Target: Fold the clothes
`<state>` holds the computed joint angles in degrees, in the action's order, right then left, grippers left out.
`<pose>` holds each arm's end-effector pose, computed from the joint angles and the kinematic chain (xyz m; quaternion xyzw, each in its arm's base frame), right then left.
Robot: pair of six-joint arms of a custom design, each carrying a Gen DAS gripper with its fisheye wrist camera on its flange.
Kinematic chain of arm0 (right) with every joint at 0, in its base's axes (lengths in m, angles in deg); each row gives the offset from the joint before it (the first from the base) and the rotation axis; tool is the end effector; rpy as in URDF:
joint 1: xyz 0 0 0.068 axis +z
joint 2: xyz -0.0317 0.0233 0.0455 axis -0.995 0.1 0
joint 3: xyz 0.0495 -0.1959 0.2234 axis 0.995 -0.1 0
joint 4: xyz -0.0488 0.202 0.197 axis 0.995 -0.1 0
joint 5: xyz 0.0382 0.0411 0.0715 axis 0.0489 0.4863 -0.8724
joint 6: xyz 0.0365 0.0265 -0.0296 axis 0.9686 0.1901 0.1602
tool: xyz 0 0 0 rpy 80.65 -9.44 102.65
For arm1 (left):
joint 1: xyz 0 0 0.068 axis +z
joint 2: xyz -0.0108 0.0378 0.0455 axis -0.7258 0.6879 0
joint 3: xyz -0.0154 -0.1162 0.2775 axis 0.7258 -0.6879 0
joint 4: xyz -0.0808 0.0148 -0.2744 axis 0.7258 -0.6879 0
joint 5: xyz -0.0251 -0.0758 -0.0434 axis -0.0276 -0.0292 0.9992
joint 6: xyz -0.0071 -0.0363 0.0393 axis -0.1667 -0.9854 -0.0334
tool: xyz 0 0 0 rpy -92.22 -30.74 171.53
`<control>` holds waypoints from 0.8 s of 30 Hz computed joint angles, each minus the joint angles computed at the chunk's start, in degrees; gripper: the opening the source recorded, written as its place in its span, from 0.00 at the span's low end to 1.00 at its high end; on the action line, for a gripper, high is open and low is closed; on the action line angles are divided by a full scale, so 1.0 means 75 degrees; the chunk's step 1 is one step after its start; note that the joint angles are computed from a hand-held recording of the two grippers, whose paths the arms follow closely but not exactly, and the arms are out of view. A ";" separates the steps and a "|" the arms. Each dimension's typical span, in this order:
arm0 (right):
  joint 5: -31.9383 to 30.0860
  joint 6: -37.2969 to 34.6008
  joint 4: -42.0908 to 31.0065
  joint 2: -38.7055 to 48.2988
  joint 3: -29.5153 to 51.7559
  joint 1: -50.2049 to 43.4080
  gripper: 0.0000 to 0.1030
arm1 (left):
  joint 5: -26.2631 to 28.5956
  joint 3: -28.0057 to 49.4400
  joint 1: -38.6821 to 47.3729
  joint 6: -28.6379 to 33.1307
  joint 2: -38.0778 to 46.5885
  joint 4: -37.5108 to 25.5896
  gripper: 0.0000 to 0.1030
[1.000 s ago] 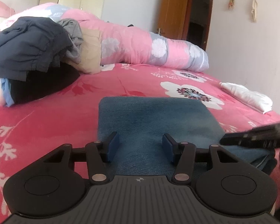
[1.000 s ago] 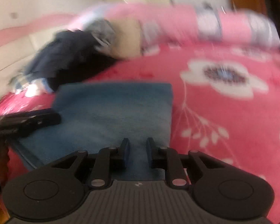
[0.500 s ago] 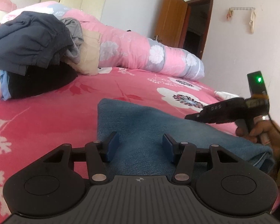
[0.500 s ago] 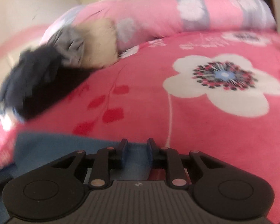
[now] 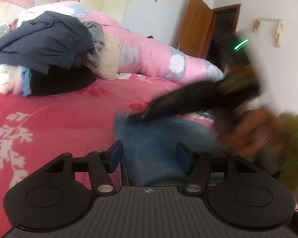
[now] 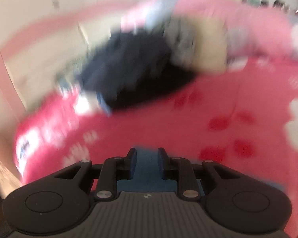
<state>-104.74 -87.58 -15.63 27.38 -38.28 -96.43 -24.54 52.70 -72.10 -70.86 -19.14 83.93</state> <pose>0.2760 -0.0393 0.2202 -0.1243 0.9010 0.1918 0.3687 0.1665 -0.0860 0.1756 0.1362 0.8159 -0.2472 0.5046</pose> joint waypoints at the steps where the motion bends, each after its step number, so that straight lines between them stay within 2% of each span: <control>1: 0.0111 0.0220 0.0493 0.0239 -0.0120 0.0111 0.22 | 0.0069 0.0043 0.0065 -0.0026 0.0106 0.0013 0.58; 3: 0.0388 0.0774 0.1094 0.0448 -0.0214 0.0171 0.21 | 0.0385 0.0114 0.0285 -0.0110 0.0181 -0.0014 0.60; 6: 0.1534 0.1797 0.0945 0.0354 -0.0019 0.0210 0.22 | 0.0572 0.0241 0.0401 -0.0095 0.0043 -0.0434 0.61; 7: 0.1642 0.2020 0.0873 0.0288 -0.0010 0.0045 0.22 | 0.0526 0.0287 0.0386 -0.0072 -0.0124 -0.0663 0.61; 8: 0.1325 0.2128 0.0727 0.0119 -0.0048 -0.0336 0.23 | 0.0409 0.0308 0.0351 -0.0034 -0.0367 -0.0886 0.61; 10: 0.0039 0.2050 0.0210 -0.0428 -0.0192 -0.1465 0.23 | 0.0171 0.0346 0.0282 0.0024 -0.0853 -0.1300 0.61; 12: -0.1332 0.1369 -0.0891 -0.1135 -0.0268 -0.2865 0.23 | -0.0073 0.0326 0.0228 0.0010 -0.1400 -0.1551 0.61; 14: -0.2432 0.0072 -0.2429 -0.1625 -0.0169 -0.4352 0.24 | -0.0320 0.0312 -0.0050 0.0146 -0.1655 -0.1581 0.61; 16: -0.2933 -0.1589 -0.4130 -0.1839 0.0019 -0.5485 0.24 | -0.0578 0.0309 -0.0416 0.0335 -0.1757 -0.1536 0.61; 18: -0.3002 -0.3492 -0.5584 -0.2077 -0.0120 -0.6291 0.24 | -0.0930 0.0423 -0.0889 0.0559 -0.1435 -0.1597 0.61; 20: -0.2402 -0.3838 -0.5239 -0.2607 -0.0859 -0.6265 0.29 | -0.1254 0.0682 -0.1240 0.0694 -0.0699 -0.1799 0.65; 21: -0.2056 -0.3875 -0.4950 -0.2912 -0.1265 -0.6169 0.28 | -0.1342 0.0730 -0.1284 0.0672 -0.0600 -0.1827 0.66; 23: -0.2092 -0.3742 -0.4371 -0.3541 -0.1937 -0.6233 0.28 | -0.1499 0.0852 -0.1346 0.0636 -0.0487 -0.1980 0.65; 24: -0.2164 -0.3837 -0.4543 -0.3740 -0.1910 -0.6392 0.29 | -0.1528 0.0976 -0.1312 0.0647 -0.0648 -0.2292 0.65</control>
